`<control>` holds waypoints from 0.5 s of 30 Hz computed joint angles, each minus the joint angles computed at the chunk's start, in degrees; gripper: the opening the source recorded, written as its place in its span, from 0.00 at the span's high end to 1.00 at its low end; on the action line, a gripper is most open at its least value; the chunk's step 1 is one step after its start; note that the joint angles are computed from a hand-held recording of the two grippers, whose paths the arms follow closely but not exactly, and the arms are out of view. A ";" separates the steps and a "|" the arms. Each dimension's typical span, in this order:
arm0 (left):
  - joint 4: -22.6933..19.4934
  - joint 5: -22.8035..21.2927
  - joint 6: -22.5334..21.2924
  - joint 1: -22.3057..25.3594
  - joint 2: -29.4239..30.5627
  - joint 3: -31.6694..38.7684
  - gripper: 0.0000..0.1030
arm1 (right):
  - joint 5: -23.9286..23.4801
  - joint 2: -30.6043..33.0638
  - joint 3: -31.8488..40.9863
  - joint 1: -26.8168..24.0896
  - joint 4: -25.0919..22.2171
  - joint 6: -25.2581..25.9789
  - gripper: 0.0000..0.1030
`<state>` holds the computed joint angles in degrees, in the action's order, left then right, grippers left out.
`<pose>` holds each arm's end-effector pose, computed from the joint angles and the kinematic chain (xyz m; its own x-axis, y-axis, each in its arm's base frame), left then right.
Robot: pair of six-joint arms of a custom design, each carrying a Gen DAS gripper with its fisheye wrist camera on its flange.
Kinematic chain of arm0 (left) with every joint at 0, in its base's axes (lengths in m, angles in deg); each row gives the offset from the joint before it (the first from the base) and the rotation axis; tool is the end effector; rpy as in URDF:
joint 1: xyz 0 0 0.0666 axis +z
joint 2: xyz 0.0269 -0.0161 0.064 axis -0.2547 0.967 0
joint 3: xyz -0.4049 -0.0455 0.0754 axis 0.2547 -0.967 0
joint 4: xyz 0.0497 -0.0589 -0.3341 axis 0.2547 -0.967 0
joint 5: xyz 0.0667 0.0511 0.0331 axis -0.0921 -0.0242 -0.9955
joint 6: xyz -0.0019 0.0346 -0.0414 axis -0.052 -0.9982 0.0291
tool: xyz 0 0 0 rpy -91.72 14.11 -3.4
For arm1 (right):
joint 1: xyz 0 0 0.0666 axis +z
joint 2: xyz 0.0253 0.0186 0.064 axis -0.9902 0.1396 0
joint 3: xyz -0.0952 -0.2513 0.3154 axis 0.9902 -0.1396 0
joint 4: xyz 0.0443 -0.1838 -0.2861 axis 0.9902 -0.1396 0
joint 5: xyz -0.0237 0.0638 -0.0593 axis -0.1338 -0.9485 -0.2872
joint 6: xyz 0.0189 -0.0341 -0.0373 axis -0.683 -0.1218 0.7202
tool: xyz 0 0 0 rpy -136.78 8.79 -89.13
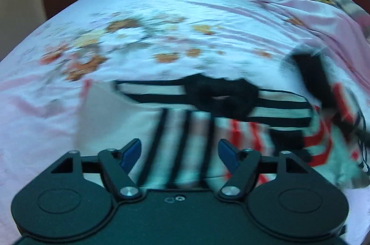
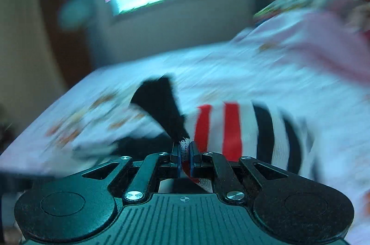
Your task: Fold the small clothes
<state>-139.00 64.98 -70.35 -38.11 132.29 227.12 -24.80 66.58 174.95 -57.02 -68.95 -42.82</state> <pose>0.6899 -0.2935 0.3557 -0.7466 0.1211 -0.6541 0.1828 0.9828 -0.0267 0.5700 0.2537 0.3593 -0.5318 0.2988 -0.7924 0.0971 0.9510 0.2935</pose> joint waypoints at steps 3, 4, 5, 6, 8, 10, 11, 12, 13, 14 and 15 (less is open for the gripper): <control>-0.87 2.18 2.11 2.28 -0.57 -1.43 0.28 | -9.65 6.70 7.11 1.56 -7.35 -1.96 0.93; -1.54 3.58 2.88 2.85 -0.45 -1.30 0.26 | -11.05 8.05 8.64 1.87 -9.31 -2.32 0.87; -2.52 5.05 3.92 3.32 0.02 -0.57 0.24 | -10.83 8.67 9.19 2.20 -9.91 -2.15 0.75; -3.17 6.65 4.82 3.64 0.43 0.03 0.23 | -11.17 8.41 8.63 2.27 -9.01 -2.31 0.65; -3.74 10.32 6.02 4.15 0.78 0.36 0.17 | -12.39 6.56 6.37 1.69 -6.58 -2.40 0.58; -4.43 13.77 7.84 4.44 1.38 1.35 0.12 | -9.72 3.16 2.74 1.96 -3.69 -0.72 0.58; -4.40 15.64 8.89 4.59 1.74 1.71 0.11 | -7.74 1.71 1.43 1.84 -2.99 0.25 0.58; -4.74 17.15 10.00 4.66 2.11 2.25 0.11 | -5.71 0.48 0.12 1.59 -2.35 0.90 0.56; -6.24 18.05 11.43 4.63 3.41 4.60 0.11 | -4.67 -0.27 -0.57 1.33 -2.04 0.95 0.54; -7.12 19.21 12.89 4.63 4.18 5.76 0.11 | -4.17 -1.04 -1.61 0.92 -1.53 0.61 0.48; -8.11 20.81 14.12 4.66 5.07 7.13 0.11 | -3.82 -1.67 -2.68 0.53 -1.13 0.07 0.46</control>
